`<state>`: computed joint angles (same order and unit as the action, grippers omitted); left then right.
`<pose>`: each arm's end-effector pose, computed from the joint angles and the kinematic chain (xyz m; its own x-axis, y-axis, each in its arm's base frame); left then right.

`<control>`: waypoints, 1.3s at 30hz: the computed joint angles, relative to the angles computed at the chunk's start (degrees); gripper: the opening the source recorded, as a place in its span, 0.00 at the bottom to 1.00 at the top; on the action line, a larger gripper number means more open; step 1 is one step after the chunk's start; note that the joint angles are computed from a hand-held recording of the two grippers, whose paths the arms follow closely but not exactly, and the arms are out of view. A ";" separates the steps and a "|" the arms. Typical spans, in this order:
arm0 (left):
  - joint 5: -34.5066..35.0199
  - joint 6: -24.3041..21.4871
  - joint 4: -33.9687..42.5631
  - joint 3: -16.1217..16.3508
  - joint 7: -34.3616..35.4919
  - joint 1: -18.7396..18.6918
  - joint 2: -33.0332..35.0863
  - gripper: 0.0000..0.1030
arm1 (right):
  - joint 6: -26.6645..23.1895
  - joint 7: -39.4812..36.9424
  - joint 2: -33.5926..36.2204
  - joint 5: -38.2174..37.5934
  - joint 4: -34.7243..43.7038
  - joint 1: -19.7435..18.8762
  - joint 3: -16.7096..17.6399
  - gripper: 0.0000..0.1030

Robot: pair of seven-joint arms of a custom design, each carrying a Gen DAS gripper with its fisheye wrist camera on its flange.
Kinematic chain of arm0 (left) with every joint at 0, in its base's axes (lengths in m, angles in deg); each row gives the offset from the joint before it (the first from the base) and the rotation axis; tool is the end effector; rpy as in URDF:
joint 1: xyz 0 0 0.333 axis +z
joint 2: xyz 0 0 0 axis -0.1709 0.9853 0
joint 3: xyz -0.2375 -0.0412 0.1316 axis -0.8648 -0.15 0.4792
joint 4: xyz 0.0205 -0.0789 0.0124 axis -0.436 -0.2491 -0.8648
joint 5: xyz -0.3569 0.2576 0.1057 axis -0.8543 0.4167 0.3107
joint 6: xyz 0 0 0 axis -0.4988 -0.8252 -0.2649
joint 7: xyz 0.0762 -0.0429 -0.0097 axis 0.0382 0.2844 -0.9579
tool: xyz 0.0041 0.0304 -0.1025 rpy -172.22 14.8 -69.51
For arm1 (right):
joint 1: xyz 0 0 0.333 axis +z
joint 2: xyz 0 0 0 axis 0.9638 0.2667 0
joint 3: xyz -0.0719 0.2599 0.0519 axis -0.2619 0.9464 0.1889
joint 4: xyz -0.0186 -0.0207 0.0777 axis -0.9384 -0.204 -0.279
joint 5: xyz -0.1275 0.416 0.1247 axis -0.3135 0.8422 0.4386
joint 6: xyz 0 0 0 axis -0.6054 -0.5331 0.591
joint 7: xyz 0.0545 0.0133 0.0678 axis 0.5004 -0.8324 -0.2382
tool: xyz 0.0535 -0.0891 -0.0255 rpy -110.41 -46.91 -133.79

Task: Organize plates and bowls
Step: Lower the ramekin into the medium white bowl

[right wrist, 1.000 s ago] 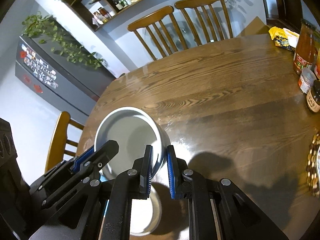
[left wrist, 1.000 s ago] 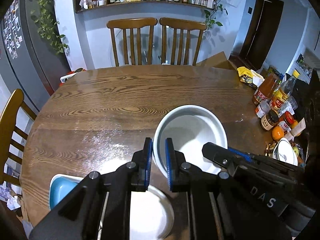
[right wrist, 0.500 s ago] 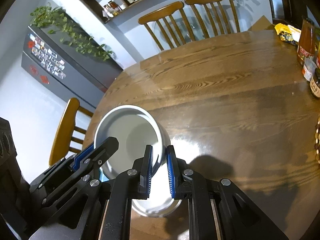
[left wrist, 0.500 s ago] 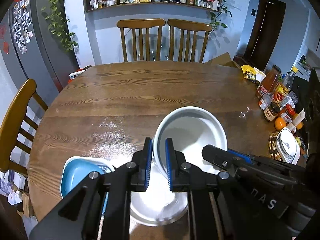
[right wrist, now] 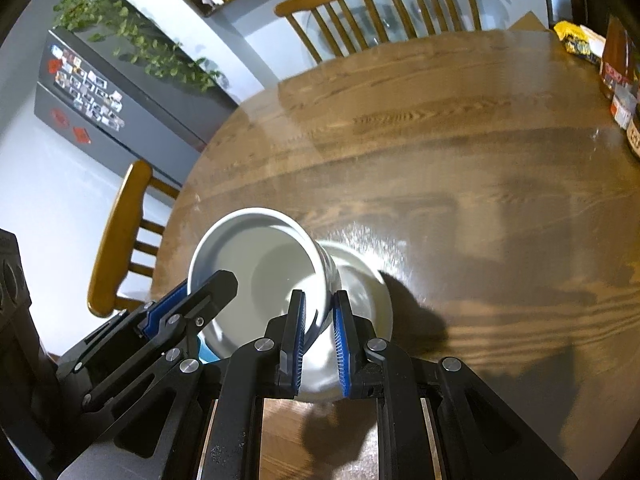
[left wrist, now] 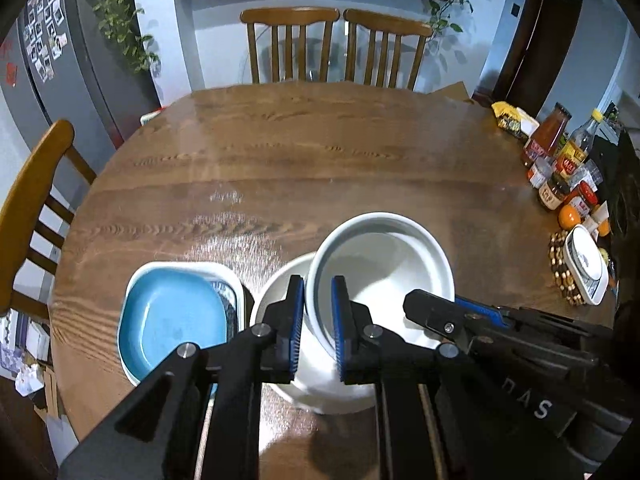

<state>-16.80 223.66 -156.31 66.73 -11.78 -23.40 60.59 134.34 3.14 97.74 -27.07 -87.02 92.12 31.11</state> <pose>0.5547 -0.2904 0.3869 0.1808 -0.9823 0.0484 -0.8146 -0.1772 -0.5523 0.6173 0.3612 0.3559 0.3195 -0.8226 -0.4703 -0.9060 -0.1199 -0.4058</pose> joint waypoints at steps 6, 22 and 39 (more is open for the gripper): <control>-3.89 0.55 -1.37 0.29 1.71 0.13 0.34 0.12 | -1.89 2.39 1.76 -2.59 1.07 0.81 -0.41 0.15; -14.82 2.32 -2.29 1.30 7.71 0.19 2.97 0.12 | -6.31 8.25 6.18 -11.19 5.14 1.87 -1.04 0.15; -13.49 2.82 -2.18 1.86 7.70 0.21 2.47 0.18 | -3.77 9.87 5.56 -16.02 5.09 2.80 -1.21 0.15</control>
<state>-30.29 226.47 -158.49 68.60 -4.08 -23.19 63.06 130.57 13.00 103.30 -43.09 -81.92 94.93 29.90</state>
